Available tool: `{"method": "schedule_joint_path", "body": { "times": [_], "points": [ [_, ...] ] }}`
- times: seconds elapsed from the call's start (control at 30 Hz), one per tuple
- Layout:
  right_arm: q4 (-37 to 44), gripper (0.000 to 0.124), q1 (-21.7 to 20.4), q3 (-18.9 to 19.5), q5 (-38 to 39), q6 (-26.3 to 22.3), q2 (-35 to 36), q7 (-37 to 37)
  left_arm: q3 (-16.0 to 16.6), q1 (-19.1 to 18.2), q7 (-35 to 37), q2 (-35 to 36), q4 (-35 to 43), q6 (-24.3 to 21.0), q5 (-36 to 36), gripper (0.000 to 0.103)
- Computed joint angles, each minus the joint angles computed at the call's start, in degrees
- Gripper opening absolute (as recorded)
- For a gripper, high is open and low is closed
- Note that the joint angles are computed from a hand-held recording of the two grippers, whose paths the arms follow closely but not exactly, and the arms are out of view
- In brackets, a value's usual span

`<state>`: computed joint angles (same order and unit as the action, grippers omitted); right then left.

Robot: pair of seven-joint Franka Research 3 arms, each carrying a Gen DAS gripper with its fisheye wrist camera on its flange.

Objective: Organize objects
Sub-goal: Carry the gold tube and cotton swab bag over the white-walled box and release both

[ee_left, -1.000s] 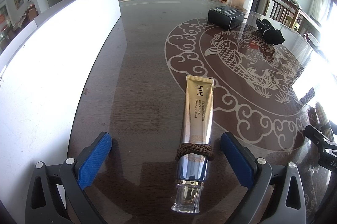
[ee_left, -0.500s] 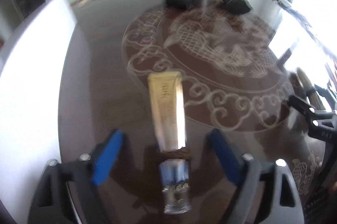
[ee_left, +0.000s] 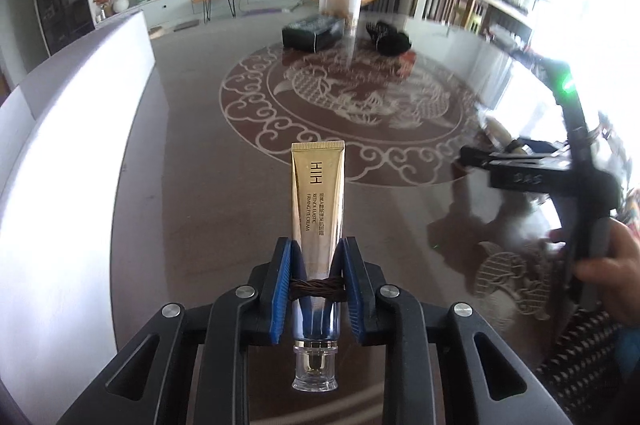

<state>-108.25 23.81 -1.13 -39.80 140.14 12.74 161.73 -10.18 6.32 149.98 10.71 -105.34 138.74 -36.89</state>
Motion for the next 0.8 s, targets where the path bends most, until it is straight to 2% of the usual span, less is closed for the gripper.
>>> {"method": "schedule_joint_path", "body": {
  "times": [0.17,0.2,0.27,0.33,0.37,0.43,0.57,0.6,0.63,0.67,0.7,0.73,0.8],
  "points": [
    [-0.23,0.103,-0.12,-0.01,0.13,0.56,-0.13,-0.32,0.76,1.56,3.12,-2.44,-0.59,-2.65,-5.92,0.025],
    [-0.86,0.103,-1.08,0.43,2.27,2.14,-0.49,-3.56,1.07,1.78,3.50,-2.63,-0.23,-3.62,-7.06,0.025],
    [-4.87,0.103,-3.38,1.12,8.78,8.84,-3.19,-8.08,1.80,2.25,4.70,-3.38,-0.19,-5.15,-8.90,0.025],
    [-10.91,0.103,-6.49,2.24,21.51,17.48,-6.86,-12.85,2.54,2.50,5.69,-3.98,-0.29,-6.08,-10.05,0.025],
    [-12.04,0.103,-7.13,2.64,26.09,18.41,-7.70,-14.94,2.80,2.52,6.00,-4.12,-0.27,-6.45,-10.63,0.025],
    [-11.92,0.103,-7.58,2.96,30.81,16.33,-8.48,-17.67,3.34,2.72,6.61,-4.51,-0.25,-7.53,-11.74,0.025],
    [-4.13,0.102,-5.68,2.94,24.07,3.12,-5.36,-17.40,4.25,2.95,8.14,-5.46,-0.19,-8.69,-13.84,0.025],
    [-2.16,0.098,-5.25,2.91,23.59,0.56,-4.09,-17.46,4.53,3.08,8.25,-5.73,-0.13,-9.07,-14.31,0.025],
    [-0.75,0.070,-5.02,2.81,23.88,-1.47,-3.17,-17.88,4.81,3.21,8.29,-5.81,0.15,-9.48,-14.82,0.025],
    [1.09,0.041,-3.78,2.31,20.48,-5.10,-2.38,-15.88,5.12,3.45,8.29,-5.79,0.58,-10.00,-15.47,0.025],
    [2.07,0.030,-2.82,1.50,20.44,-6.13,-1.62,-16.04,5.49,3.84,8.18,-5.80,1.10,-10.74,-16.18,0.025],
    [1.44,0.028,-3.87,2.46,22.46,-3.96,-1.72,-16.46,5.85,4.26,8.12,-5.83,1.58,-11.46,-16.84,0.025],
    [0.95,0.028,-2.93,2.31,21.50,-1.94,-2.02,-14.79,6.51,5.08,8.04,-5.96,2.45,-12.25,-17.84,0.025]
  ]
}}
